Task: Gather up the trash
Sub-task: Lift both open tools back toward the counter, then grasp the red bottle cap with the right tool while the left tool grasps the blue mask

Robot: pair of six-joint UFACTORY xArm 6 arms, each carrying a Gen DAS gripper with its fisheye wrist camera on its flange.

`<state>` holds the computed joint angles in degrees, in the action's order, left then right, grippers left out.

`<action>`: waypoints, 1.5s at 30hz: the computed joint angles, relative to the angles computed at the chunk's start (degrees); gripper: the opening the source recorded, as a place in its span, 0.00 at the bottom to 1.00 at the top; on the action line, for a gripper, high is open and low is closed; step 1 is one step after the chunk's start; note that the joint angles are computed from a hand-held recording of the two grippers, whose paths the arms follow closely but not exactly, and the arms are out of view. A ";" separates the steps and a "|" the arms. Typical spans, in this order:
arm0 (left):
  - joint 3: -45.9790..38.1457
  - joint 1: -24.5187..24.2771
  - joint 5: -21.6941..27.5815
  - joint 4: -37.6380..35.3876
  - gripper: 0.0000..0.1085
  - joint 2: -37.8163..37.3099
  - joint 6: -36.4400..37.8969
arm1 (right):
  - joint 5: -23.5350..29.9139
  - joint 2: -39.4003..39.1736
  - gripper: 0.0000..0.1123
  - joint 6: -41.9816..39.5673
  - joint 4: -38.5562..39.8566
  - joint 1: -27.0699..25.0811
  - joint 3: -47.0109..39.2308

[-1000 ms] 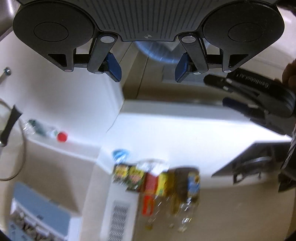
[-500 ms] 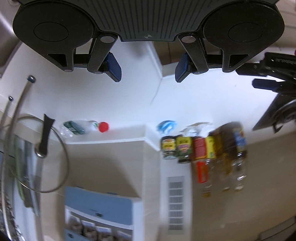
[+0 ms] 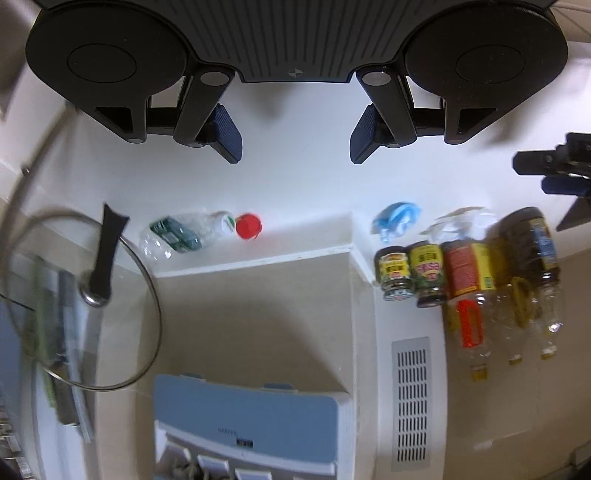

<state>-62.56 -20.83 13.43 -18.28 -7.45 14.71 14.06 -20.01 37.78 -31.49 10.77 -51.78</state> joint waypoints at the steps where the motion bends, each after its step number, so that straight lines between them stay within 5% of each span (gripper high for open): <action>1: -2.23 -0.01 0.03 2.69 0.68 2.12 -2.55 | -1.36 2.55 0.58 -6.00 4.67 -1.18 -1.57; 9: -24.08 0.50 5.76 28.14 0.68 20.86 -23.59 | -1.00 22.07 0.58 -53.97 44.57 -5.56 -19.84; 13: -35.86 0.22 9.96 31.58 0.67 30.04 -26.17 | 2.80 29.57 0.58 -65.10 52.80 -7.53 -29.08; 22: -59.84 -0.68 20.87 32.73 0.60 46.41 -22.32 | 8.16 40.95 0.58 -74.52 56.09 -9.41 -43.24; 29: -69.23 -0.80 25.92 33.22 0.40 52.36 -20.22 | 12.00 47.63 0.57 -79.15 53.82 -9.49 -51.36; 37: -67.86 -0.69 25.30 33.17 0.21 51.53 -20.34 | 13.13 52.28 0.55 -79.86 49.59 -9.49 -56.53; 42: -60.97 -0.58 21.87 33.10 0.20 47.01 -22.05 | 13.66 52.23 0.25 -79.39 48.69 -9.46 -56.35; 45: -56.39 -0.71 19.54 32.37 0.20 43.83 -22.76 | 11.78 50.65 0.25 -78.35 48.83 -9.23 -54.00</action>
